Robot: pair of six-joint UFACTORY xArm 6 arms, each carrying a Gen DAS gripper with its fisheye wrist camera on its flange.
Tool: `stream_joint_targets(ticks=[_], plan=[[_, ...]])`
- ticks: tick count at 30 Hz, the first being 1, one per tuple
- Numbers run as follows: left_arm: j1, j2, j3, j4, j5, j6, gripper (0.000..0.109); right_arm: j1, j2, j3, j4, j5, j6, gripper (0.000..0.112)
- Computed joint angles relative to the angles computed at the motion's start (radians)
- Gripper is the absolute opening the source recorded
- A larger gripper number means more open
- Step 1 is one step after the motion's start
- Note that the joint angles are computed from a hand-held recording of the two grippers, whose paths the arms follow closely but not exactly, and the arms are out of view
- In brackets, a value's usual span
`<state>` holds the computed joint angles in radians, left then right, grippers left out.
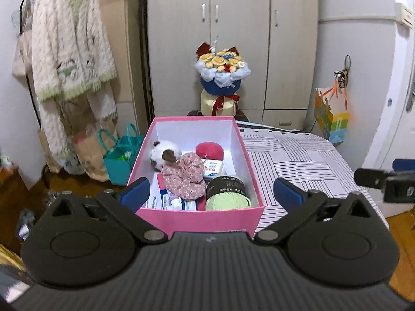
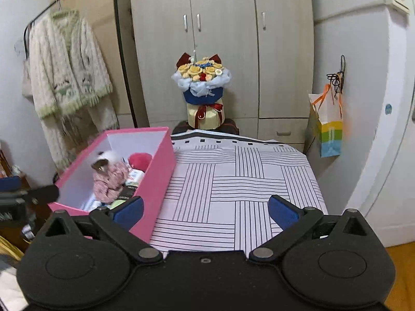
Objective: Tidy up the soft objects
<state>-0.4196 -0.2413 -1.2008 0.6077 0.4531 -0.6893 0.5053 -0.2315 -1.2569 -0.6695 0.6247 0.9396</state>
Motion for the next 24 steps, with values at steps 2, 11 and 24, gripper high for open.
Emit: stream_joint_targets(ticks=[2,11,24], plan=[[-0.009,-0.015,0.012,0.038,-0.003,-0.024,0.103,0.007,-0.025,0.017,-0.016,0.011,0.025,0.103],[-0.045,-0.038,0.032,0.196,0.011,-0.124,0.103,0.026,-0.102,0.093,-0.124,0.025,0.112,0.103],[-0.067,-0.022,0.039,0.274,0.023,-0.208,0.103,0.046,-0.145,0.148,-0.253,0.032,0.151,0.103]])
